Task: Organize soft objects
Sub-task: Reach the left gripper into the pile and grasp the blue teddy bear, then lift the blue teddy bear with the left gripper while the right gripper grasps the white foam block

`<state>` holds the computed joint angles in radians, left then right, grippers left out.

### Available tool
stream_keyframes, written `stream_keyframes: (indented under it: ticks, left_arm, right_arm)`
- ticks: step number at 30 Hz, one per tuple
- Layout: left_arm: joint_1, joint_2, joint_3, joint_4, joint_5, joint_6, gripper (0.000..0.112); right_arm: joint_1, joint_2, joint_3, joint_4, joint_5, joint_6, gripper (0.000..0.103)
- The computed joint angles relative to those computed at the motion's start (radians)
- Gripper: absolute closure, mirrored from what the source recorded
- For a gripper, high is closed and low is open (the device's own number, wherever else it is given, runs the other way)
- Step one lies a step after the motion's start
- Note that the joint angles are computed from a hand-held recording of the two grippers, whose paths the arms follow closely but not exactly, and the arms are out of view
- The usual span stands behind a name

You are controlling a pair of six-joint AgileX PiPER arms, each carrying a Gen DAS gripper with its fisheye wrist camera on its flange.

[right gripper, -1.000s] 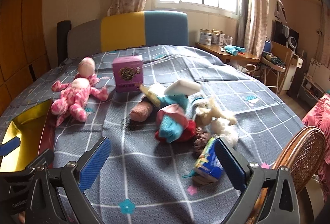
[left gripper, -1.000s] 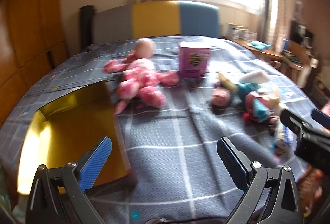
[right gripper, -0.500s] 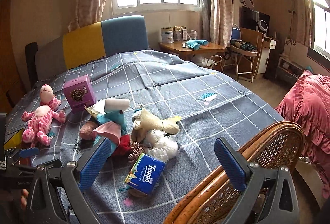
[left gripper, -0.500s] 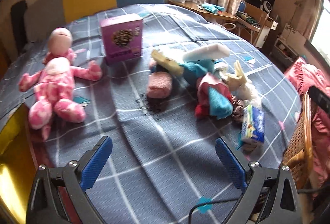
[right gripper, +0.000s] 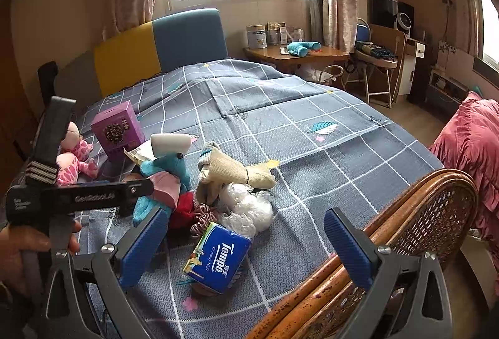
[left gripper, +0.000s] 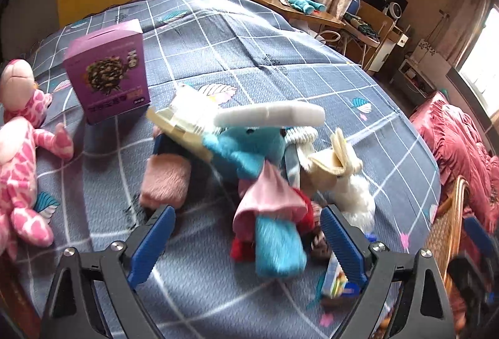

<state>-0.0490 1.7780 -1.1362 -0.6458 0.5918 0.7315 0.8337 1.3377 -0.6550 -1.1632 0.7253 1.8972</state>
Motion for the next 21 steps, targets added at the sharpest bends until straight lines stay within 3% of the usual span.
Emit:
stream_keyframes:
  ticks: [4, 5, 6, 7, 10, 15, 18, 21]
  left_arm:
    - [-0.034, 0.084, -0.085, 0.007, -0.001, -0.061, 0.025]
    - [-0.043, 0.112, -0.11, 0.023, 0.006, -0.084, 0.041]
    - [-0.049, 0.142, -0.137, 0.029, 0.028, -0.088, 0.071]
    - [-0.05, 0.173, -0.165, 0.04, 0.057, -0.093, 0.083]
    - [-0.001, 0.167, -0.122, -0.095, 0.07, 0.041, 0.087]
    - [0.119, 0.028, 0.012, -0.23, 0.139, 0.287, 0.088]
    - [0.216, -0.055, 0.086, -0.243, 0.216, 0.381, 0.088]
    - [0.285, -0.115, 0.183, -0.216, 0.229, 0.456, 0.088]
  right_arm:
    - [-0.022, 0.005, 0.015, -0.009, -0.036, 0.011, 0.001]
    - [-0.026, 0.007, 0.017, -0.01, -0.043, 0.014, 0.001]
    - [-0.034, 0.009, 0.02, -0.011, -0.053, 0.016, 0.001]
    - [-0.04, 0.011, 0.02, -0.01, -0.062, 0.015, 0.001]
    - [-0.055, 0.013, 0.025, -0.009, -0.085, 0.008, 0.001]
    - [-0.084, 0.009, 0.03, -0.009, -0.128, -0.008, 0.005]
    - [-0.091, 0.014, 0.024, 0.006, -0.148, -0.031, 0.007]
    - [-0.103, 0.017, 0.016, 0.038, -0.185, -0.07, 0.008]
